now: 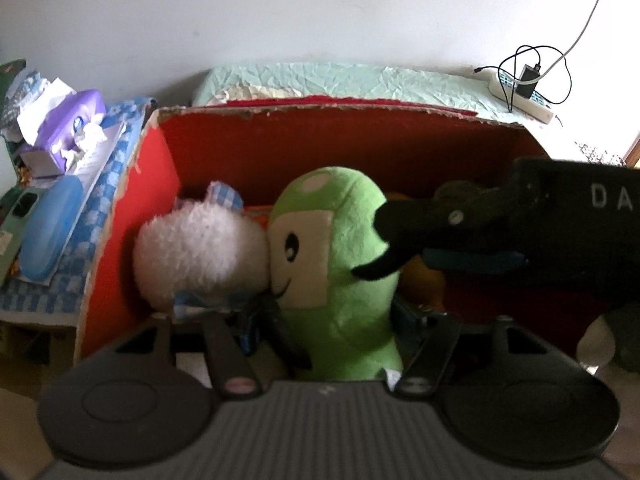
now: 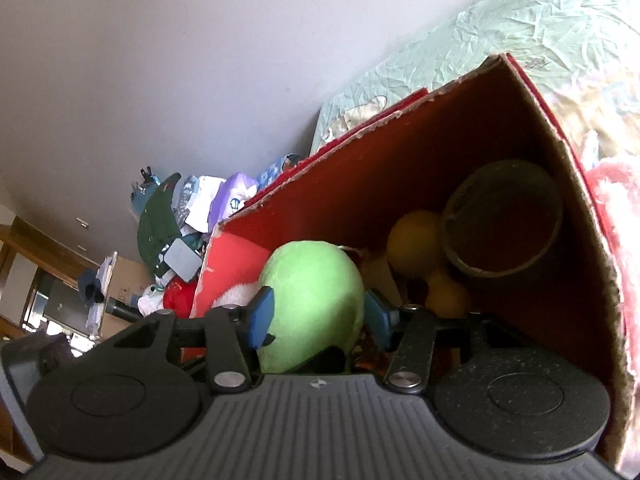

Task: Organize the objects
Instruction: 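Lower the caterpillar beside the bunny and open the right gripper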

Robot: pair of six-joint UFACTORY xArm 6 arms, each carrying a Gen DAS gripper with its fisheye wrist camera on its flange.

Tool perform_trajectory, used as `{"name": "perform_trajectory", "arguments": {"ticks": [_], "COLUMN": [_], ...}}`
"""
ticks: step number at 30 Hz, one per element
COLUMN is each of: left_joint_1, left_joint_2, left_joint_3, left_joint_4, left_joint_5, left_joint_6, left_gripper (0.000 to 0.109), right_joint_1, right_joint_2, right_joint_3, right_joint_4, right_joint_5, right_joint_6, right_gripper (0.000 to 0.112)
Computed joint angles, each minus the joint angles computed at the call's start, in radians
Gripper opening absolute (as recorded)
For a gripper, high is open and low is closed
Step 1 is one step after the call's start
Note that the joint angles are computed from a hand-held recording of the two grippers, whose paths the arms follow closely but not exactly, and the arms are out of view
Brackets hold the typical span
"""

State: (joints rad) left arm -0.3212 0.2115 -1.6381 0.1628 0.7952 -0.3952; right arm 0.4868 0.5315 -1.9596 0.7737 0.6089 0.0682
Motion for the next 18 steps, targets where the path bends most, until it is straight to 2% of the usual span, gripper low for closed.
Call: {"name": "perform_trajectory", "arguments": {"ticks": [1, 2, 3, 6, 9, 11, 18], "left_joint_1": [-0.004, -0.007, -0.010, -0.017, -0.024, -0.022, -0.032], "left_joint_2": [-0.004, -0.011, -0.021, -0.053, -0.052, -0.054, -0.073], "left_joint_3": [0.002, 0.008, 0.018, 0.048, 0.040, 0.041, 0.042], "left_joint_4": [0.014, 0.027, 0.040, 0.089, 0.142, 0.125, 0.146], "left_joint_5": [0.000, -0.004, -0.012, -0.042, -0.020, -0.016, -0.003], "left_joint_6": [-0.006, -0.012, -0.020, -0.053, -0.084, -0.087, -0.115], "left_gripper": [0.068, 0.068, 0.067, 0.066, 0.064, 0.064, 0.061], "right_joint_1": [0.000, 0.001, 0.002, 0.009, 0.012, 0.008, 0.014], "right_joint_2": [0.002, 0.008, 0.018, 0.047, 0.050, 0.040, -0.060], "right_joint_3": [-0.003, -0.012, -0.028, -0.071, -0.078, -0.064, 0.065], "right_joint_4": [0.007, 0.006, -0.008, -0.022, -0.041, -0.018, -0.019], "right_joint_5": [0.004, 0.011, 0.024, 0.048, 0.045, 0.043, -0.048], "right_joint_6": [-0.008, -0.008, 0.005, 0.014, 0.008, -0.010, -0.067], "right_gripper": [0.037, 0.031, 0.030, 0.030, 0.030, 0.030, 0.032]}}
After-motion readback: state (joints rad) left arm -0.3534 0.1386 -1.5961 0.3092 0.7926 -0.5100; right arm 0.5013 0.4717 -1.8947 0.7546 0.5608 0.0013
